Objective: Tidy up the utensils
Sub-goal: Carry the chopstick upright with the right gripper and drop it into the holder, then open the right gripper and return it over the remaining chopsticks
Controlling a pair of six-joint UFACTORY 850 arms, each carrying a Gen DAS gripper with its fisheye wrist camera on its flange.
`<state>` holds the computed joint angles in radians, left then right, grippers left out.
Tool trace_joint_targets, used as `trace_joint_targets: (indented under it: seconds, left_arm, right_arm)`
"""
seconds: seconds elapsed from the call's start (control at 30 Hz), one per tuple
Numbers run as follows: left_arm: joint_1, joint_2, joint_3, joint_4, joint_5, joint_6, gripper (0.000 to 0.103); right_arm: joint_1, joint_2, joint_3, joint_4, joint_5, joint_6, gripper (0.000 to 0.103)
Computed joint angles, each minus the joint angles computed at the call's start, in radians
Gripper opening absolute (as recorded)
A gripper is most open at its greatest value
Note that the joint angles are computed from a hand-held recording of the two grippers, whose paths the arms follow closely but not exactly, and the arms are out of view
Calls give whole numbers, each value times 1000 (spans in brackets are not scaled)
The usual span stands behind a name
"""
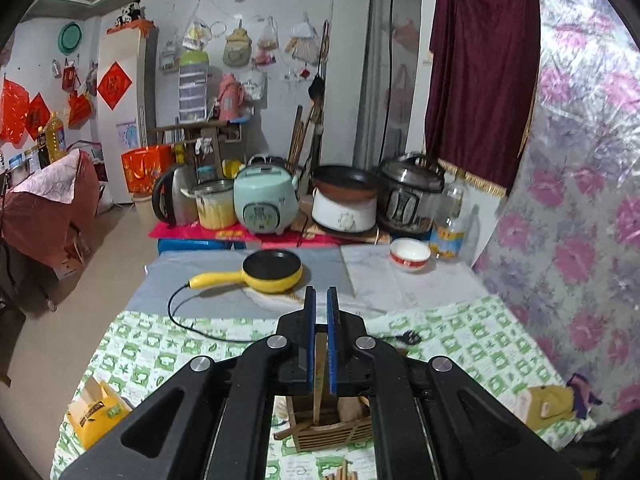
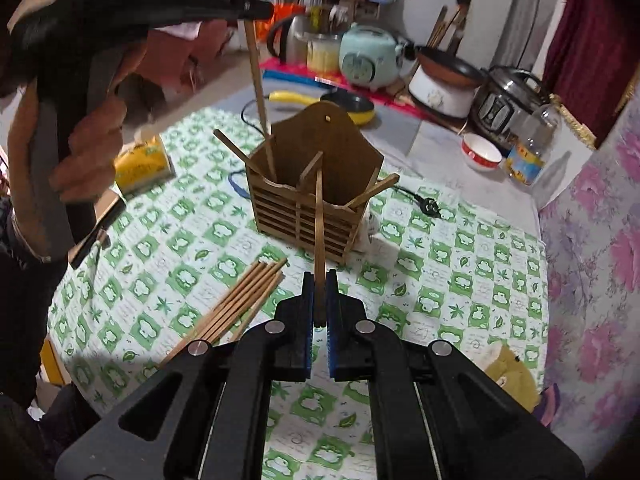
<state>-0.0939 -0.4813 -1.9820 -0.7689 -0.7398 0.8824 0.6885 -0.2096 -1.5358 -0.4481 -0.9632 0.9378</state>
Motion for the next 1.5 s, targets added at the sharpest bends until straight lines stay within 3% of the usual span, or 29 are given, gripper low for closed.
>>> trace_joint_targets:
  seconds: [0.13, 0.17, 0.2, 0.27, 0.4, 0.5, 0.67, 0.97, 1.2, 1.3, 1.5]
  left_arm:
    - [1, -12, 23, 20, 6, 8, 8]
    - [5, -23, 13, 28, -9, -1, 25]
    - [8, -27, 12, 33, -14, -15, 56]
    - [21, -19, 39, 1, 6, -16, 76]
    - [54, -19, 38, 0, -46, -26, 79]
    - [91, 45, 137, -33, 23, 48, 93]
    - [128, 146, 305, -32, 137, 134, 94]
    - [203, 328, 655, -59, 151, 321, 96]
    - [261, 424, 864, -7, 97, 471, 96]
    - [273, 434, 897, 48, 63, 498, 96]
    - [251, 417, 909, 172, 88, 431, 96]
  right_arm:
    - [-44, -54, -93, 47, -54, -69, 7]
    - [-53, -69, -117, 41, -61, -72, 7]
    - [-69, -87, -145, 40, -56, -70, 7]
    - [-97, -124, -191, 33, -29, -46, 7]
    - [-124, -164, -215, -112, 17, 144, 12]
    - [-106, -76, -100, -211, 93, 298, 19]
    - [-19, 57, 68, -346, 90, 485, 41]
    - [230, 142, 312, -568, 35, 843, 77]
    - [294, 102, 411, -573, 64, 997, 80]
    - [286, 105, 456, -571, 115, 1070, 80]
    - [269, 117, 511, -594, 198, 1156, 80]
